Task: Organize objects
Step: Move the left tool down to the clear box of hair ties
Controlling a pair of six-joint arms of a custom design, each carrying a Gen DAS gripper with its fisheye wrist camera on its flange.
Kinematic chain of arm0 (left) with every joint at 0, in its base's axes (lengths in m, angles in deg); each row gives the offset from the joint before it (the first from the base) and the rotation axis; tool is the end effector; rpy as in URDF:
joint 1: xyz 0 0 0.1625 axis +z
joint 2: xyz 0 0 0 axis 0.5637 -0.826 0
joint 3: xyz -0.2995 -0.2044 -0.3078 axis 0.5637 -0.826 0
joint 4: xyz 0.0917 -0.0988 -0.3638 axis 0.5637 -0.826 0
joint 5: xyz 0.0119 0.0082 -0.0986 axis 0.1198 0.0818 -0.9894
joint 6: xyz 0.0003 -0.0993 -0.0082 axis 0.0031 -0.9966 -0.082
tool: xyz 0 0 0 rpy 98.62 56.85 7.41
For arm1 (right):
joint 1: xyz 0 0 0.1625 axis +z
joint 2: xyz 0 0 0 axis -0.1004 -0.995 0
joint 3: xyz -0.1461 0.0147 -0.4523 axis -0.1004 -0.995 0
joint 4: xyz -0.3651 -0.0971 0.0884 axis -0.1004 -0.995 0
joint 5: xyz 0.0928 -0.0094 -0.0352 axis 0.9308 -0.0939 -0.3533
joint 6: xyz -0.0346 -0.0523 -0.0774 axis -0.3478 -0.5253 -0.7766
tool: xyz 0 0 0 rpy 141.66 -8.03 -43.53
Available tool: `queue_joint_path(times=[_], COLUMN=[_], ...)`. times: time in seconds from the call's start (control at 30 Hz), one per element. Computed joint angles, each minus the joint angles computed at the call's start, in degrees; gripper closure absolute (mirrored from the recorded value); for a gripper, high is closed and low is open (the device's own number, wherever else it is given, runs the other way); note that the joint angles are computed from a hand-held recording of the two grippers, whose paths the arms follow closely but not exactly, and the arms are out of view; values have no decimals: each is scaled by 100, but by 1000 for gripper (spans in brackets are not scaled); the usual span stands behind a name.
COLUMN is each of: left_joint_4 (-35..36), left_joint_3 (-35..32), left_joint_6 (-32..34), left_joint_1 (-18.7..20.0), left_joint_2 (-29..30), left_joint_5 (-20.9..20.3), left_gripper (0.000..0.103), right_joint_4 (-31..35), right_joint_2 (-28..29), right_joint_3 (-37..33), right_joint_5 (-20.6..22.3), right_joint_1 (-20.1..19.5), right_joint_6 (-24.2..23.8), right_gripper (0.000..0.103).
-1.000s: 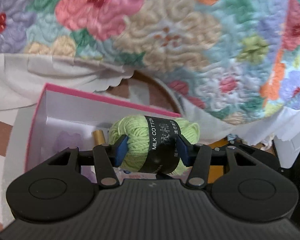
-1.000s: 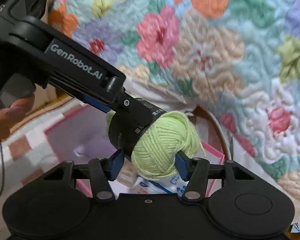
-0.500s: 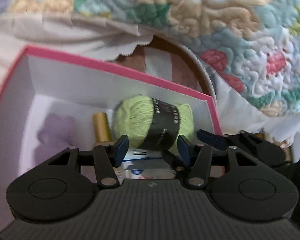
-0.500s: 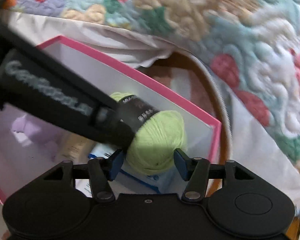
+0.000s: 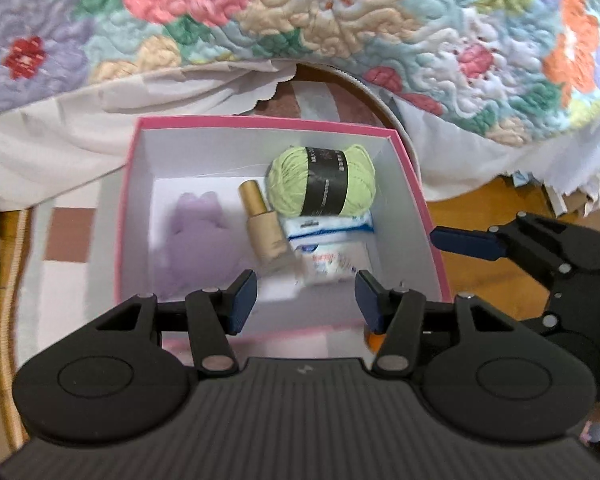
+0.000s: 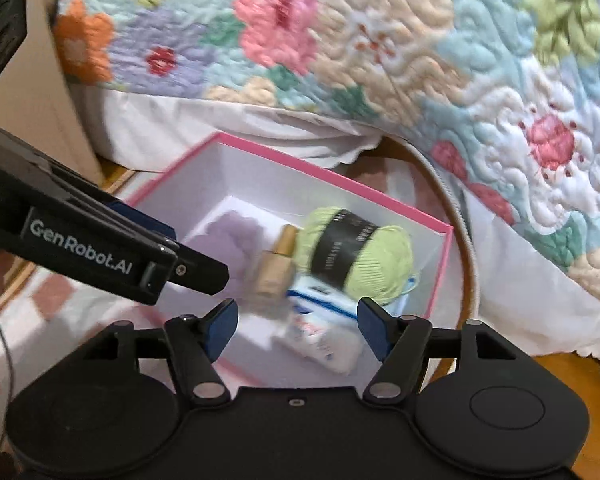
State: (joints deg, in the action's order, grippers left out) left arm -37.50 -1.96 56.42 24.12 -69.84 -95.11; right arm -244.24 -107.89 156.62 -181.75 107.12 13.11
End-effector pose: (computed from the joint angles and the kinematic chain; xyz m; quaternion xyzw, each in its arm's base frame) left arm -0.2991 -0.8345 0.1978 0.1762 0.9471 -0.1715 0.2063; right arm 0.2340 -0.7825 0.2273 0.2303 -0.8803 0.2449 0.3348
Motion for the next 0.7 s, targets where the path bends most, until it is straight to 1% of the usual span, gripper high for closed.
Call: queue_joint_path(times=[0.07, 0.17, 0.27, 0.43, 0.6, 0.7], left_joint_4=[15, -74, -72, -135, -38, -122], left_joint_3=[159, 610, 996, 1684, 2143, 2472], left_joint_6=[13, 29, -141, -488, -852, -950], left_joint_1=[-71, -193, -259, -315, -280, -256], left_joint_2=[-151, -481, -766, -1289, -1678, -1876], left_joint_5=[18, 141, 299, 468, 438, 475], left_gripper=[50, 49, 49, 48, 47, 47], right_joint_4=[75, 187, 189, 103, 34, -50], right_joint_2=[-102, -257, -387, -612, -773, -820], right_joint_3=[133, 331, 553, 999, 1338, 1527], right_joint_5=[56, 131, 121, 199, 420, 588], right_joint_1=[107, 264, 411, 630, 790, 856], right_joint_6=[48, -12, -100, -247, -268, -284], right_gripper=[32, 28, 28, 24, 22, 21])
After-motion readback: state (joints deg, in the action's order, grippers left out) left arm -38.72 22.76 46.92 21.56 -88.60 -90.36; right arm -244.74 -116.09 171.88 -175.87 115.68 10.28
